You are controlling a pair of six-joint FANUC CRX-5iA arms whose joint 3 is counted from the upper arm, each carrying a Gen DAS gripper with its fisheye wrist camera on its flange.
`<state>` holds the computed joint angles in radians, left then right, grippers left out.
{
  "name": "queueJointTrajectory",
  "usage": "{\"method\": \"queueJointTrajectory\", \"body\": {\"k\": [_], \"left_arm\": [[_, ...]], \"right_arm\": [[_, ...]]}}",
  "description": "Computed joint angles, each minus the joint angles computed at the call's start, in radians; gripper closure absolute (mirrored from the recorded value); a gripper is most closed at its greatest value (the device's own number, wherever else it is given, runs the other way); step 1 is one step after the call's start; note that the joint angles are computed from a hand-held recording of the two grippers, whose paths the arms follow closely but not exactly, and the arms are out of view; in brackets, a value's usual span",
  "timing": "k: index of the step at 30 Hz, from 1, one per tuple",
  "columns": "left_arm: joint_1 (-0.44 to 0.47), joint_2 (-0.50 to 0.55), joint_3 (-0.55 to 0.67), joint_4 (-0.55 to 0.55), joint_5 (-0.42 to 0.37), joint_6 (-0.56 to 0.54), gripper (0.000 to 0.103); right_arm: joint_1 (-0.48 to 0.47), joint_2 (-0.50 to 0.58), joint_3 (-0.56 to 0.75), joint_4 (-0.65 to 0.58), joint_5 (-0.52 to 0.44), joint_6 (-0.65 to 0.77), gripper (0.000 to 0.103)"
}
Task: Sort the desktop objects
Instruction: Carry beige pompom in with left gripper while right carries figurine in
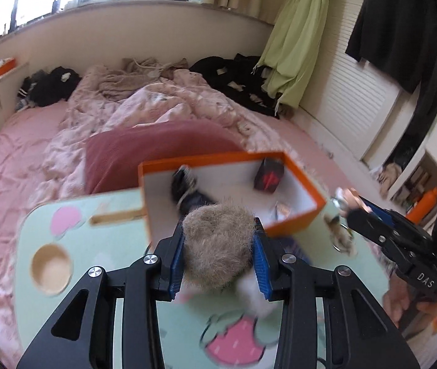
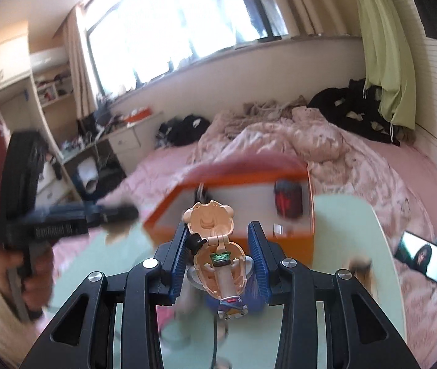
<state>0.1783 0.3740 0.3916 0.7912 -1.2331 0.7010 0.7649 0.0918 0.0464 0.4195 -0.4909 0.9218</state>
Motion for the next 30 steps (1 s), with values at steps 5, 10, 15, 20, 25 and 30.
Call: {"method": "queueJointTrajectory", "body": {"k": [5,10,15,20,25,30], "left_arm": [[-0.059,0.135,0.176,-0.04,-0.038,0.146,0.047],[-0.061,0.099,0.102,-0.047,0.006,0.124,0.046],[-0.024,0.0,-0.032,-0.06,0.018,0.029,0.044],[0.013,-0.107,-0.161,-0.1,0.015,-0.073,0.036],[0.04,-0.175,-0.291,-0.133,-0.013,-0.119,0.036],[0.028,-0.218,-0.374,-0.195,0.06,-0.101,0.036]], "right_arm": [[-0.041,0.115,0.141,-0.055,-0.022,-0.001,0.059],[-0.059,0.072,0.094,-0.088,0.036,-0.037,0.038],[-0.026,-0.026,-0.062,0.045,0.059,-0.128,0.03],[0.062,-0.095,-0.161,0.086,-0.084,-0.158,0.018],[0.119,-0.101,-0.237,0.166,-0.182,-0.232,0.016],[0.151,-0.071,-0.263,0.284,-0.304,-0.319,0.016]]}}
